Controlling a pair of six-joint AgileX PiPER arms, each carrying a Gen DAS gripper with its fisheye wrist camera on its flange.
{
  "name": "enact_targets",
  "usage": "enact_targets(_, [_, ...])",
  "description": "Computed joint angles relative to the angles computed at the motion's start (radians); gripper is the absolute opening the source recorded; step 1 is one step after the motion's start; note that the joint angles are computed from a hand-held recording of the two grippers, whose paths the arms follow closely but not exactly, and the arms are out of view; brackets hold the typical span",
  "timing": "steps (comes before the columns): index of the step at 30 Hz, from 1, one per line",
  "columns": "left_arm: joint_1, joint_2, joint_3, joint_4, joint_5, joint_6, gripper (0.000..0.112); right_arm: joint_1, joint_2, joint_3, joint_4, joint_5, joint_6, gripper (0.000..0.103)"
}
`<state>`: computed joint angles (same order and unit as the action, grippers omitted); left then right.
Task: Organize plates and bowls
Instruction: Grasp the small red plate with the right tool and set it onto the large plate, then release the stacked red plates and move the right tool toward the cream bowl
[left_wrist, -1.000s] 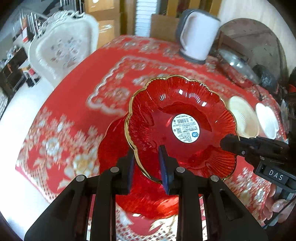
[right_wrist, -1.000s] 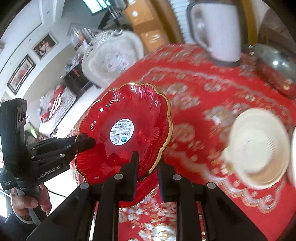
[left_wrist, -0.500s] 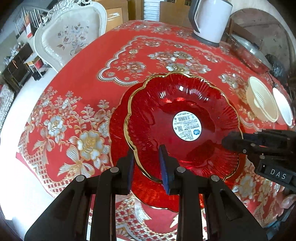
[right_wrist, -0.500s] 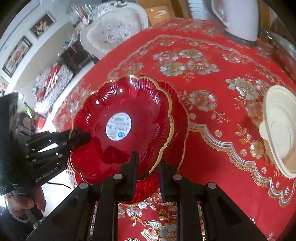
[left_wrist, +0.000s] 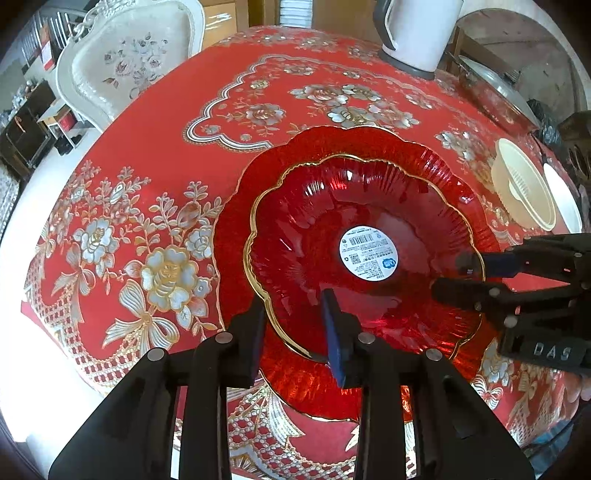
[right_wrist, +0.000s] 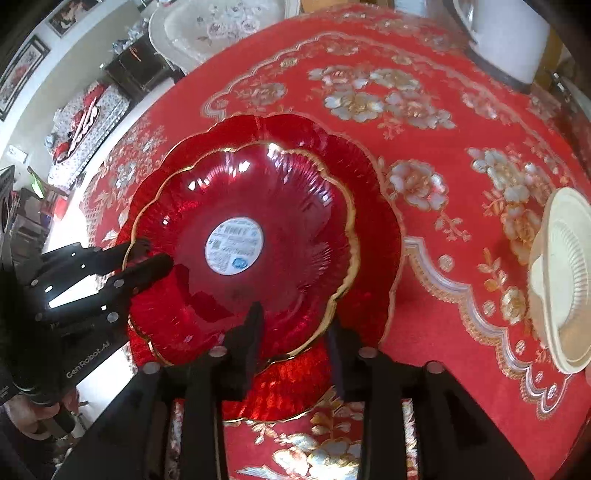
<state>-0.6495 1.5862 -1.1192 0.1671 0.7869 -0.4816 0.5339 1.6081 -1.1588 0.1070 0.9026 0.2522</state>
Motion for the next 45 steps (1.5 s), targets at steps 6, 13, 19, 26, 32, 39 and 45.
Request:
enact_targets(6, [-0.019,-0.017,0.002,0.042,0.018,-0.017,0.029,0.035,0.001,-0.027,-0.069,0.041,0.053,0.041])
enact_targets(13, [-0.017,-0.051,-0.005,0.012,0.042,0.037,0.051,0.052,-0.028,-0.019,-0.137,0.034,0.106,0.049])
enact_targets(19, [-0.114,-0.094,-0.015,0.166,0.050,-0.101,0.052,0.027,-0.139,0.082,-0.102,-0.058,0.121,0.049])
enact_targets(26, [-0.231,-0.058,-0.069,0.336,0.006,-0.285,0.052,0.023,-0.305,0.199,-0.174,-0.145,0.220,0.049])
enact_targets(32, [-0.296,0.029,-0.160,0.382,-0.027,-0.354,0.052,-0.060,-0.436,0.304,-0.182,-0.188,0.241,0.053])
enact_targets(39, [-0.355,0.135,-0.288,0.421,-0.026,-0.378,0.052,-0.265,-0.569,0.405,-0.075,-0.200,0.115,0.053])
enact_targets(45, [-0.380,0.230,-0.413,0.399,-0.010,-0.333,0.052,-0.493,-0.642,0.441,0.089,-0.163,-0.095,0.053])
